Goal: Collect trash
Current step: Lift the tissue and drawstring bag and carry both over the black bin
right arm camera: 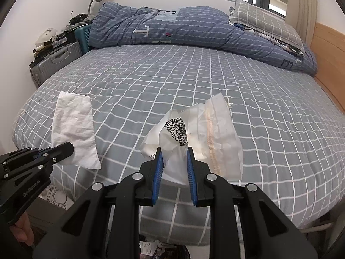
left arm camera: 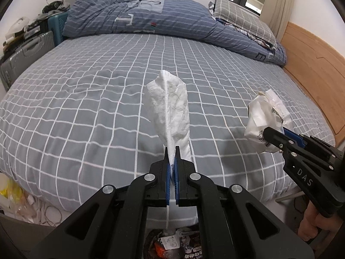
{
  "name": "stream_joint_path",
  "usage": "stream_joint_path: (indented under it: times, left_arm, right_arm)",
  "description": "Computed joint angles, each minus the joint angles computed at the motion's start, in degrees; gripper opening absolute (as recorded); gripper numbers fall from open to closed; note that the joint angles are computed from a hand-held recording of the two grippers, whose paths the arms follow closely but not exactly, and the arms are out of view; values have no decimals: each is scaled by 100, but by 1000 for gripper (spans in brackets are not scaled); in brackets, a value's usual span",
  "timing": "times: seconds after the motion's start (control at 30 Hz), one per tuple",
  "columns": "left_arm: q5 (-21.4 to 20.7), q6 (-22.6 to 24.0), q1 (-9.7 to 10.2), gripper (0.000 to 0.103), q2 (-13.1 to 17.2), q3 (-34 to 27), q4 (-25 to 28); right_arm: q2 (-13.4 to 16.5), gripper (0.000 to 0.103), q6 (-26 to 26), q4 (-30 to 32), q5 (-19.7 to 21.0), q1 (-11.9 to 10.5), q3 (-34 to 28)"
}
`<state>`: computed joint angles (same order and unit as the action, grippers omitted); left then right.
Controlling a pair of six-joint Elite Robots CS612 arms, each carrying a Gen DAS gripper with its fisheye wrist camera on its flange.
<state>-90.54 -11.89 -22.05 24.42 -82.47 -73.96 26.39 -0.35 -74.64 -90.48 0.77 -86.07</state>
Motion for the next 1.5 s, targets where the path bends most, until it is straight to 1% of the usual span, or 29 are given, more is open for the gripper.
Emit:
stream_joint_path:
  times: [0.47, 0.83, 1.2, 1.5]
  left_arm:
    - [-101, -173, -80, 2, 259, -755, 525]
    - [-145, -298, -150, 2, 477, -1375, 1119]
    - [-90, -342, -235, 2, 644, -1867, 1638]
    - [-179, -491, -229, 2, 782, -2201, 2085]
  right_arm:
    - [226, 21, 142, 594, 44, 36, -728]
    - [398, 21, 190, 1075, 36, 91, -1317]
    - [543, 21, 139, 1506, -18, 162, -1771]
    - [652, 21, 96, 1953, -39, 194, -2024]
